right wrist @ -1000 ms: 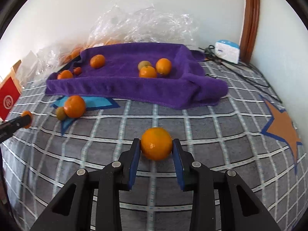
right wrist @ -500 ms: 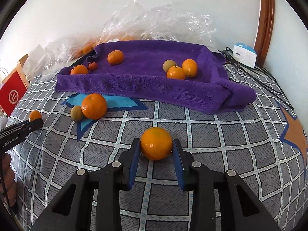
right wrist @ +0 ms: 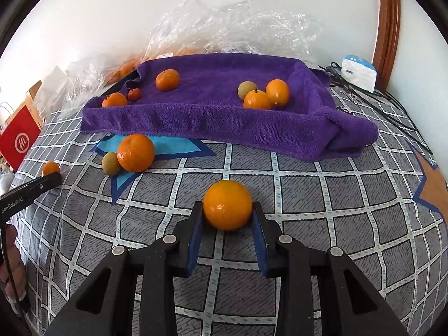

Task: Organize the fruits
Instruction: 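Carry both held oranges up and over the purple towel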

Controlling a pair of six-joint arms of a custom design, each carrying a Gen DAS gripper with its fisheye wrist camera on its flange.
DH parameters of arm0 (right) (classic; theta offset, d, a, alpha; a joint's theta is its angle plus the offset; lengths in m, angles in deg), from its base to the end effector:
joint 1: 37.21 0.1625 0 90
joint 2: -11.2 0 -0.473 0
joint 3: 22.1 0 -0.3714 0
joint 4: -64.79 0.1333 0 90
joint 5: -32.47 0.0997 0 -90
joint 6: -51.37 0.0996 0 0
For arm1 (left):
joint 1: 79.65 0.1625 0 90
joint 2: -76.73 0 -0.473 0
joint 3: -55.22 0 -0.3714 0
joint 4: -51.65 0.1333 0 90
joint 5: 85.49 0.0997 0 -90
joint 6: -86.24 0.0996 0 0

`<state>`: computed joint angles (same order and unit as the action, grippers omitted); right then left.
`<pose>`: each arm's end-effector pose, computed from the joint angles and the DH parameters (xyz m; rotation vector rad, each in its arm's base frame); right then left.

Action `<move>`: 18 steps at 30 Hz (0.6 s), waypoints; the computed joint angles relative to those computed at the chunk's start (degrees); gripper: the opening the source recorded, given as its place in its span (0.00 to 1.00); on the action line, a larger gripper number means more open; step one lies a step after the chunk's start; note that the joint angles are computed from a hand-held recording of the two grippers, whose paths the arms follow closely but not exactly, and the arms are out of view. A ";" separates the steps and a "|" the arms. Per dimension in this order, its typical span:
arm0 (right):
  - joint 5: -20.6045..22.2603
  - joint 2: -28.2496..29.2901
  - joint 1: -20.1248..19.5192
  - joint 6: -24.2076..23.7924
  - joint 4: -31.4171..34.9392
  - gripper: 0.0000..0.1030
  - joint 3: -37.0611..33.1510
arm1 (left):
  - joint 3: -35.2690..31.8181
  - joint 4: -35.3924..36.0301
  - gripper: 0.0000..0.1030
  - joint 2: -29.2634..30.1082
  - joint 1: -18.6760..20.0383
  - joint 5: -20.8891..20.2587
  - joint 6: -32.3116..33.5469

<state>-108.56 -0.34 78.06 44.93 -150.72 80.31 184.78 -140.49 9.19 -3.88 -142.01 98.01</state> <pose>0.2962 -0.4965 -0.1091 0.2885 -2.2250 0.8560 0.0633 -0.5161 0.2724 0.2869 2.4300 -0.9037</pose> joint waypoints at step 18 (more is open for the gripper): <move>3.28 -0.27 -0.36 -1.13 -9.36 0.32 2.64 | 2.90 -9.12 0.28 -0.40 -0.68 -2.85 2.78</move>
<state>-105.28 -0.62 77.70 43.80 -160.09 82.95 187.67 -149.60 8.80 -4.56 -144.86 100.79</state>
